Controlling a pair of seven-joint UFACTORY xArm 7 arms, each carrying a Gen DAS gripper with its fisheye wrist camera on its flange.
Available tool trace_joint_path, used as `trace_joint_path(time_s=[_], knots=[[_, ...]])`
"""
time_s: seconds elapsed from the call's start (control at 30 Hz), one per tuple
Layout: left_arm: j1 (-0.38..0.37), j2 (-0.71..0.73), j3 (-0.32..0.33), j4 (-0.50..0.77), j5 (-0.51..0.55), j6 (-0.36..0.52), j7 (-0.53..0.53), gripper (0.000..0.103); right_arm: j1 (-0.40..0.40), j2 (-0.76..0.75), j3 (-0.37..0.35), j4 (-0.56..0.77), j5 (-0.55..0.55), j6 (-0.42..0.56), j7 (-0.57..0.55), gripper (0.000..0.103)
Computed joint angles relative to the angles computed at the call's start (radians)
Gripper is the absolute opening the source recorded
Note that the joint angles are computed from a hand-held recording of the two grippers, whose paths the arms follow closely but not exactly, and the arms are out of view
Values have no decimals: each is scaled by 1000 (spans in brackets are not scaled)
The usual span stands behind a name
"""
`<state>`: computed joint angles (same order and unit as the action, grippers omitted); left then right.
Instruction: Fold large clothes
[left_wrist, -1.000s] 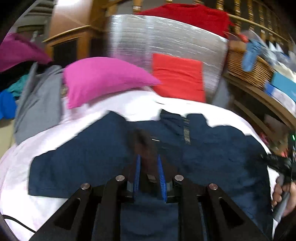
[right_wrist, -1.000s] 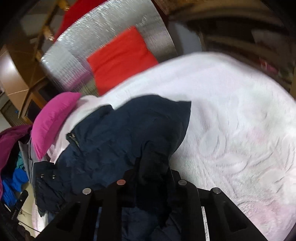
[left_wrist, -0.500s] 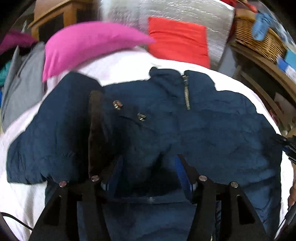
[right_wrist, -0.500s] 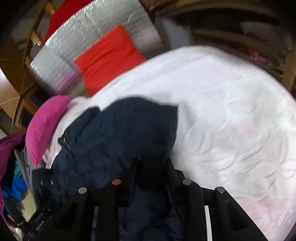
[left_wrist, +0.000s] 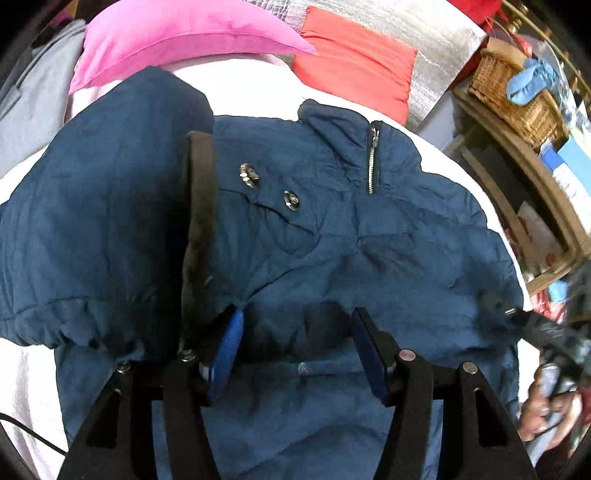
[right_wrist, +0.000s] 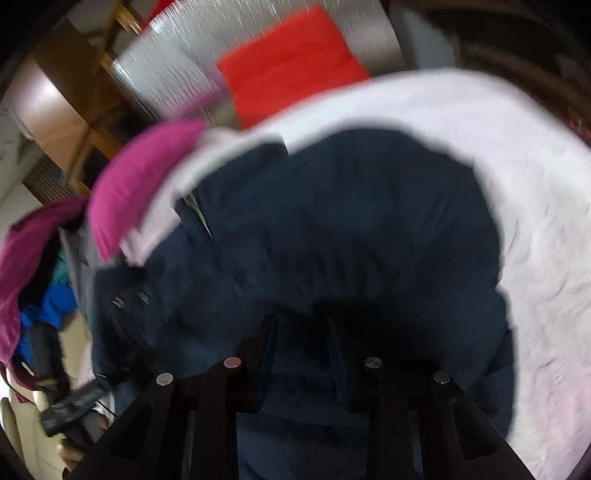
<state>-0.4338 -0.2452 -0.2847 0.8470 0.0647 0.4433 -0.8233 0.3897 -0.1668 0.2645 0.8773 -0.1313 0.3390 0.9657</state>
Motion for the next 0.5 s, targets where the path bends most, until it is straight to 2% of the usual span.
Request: trace_joint_path(time_s=[0.23, 0.37, 0.5], knots=[[-55, -108, 74, -105, -187, -84, 105, 62, 3, -2, -8, -6, 25, 14, 16, 31], [-97, -151, 117, -144, -290, -98, 172, 62, -20, -11, 24, -10, -55, -1, 94, 31], [-131, -195, 150, -179, -400, -100, 209, 62, -14, 2, 40, 20, -107, 6, 101, 31]])
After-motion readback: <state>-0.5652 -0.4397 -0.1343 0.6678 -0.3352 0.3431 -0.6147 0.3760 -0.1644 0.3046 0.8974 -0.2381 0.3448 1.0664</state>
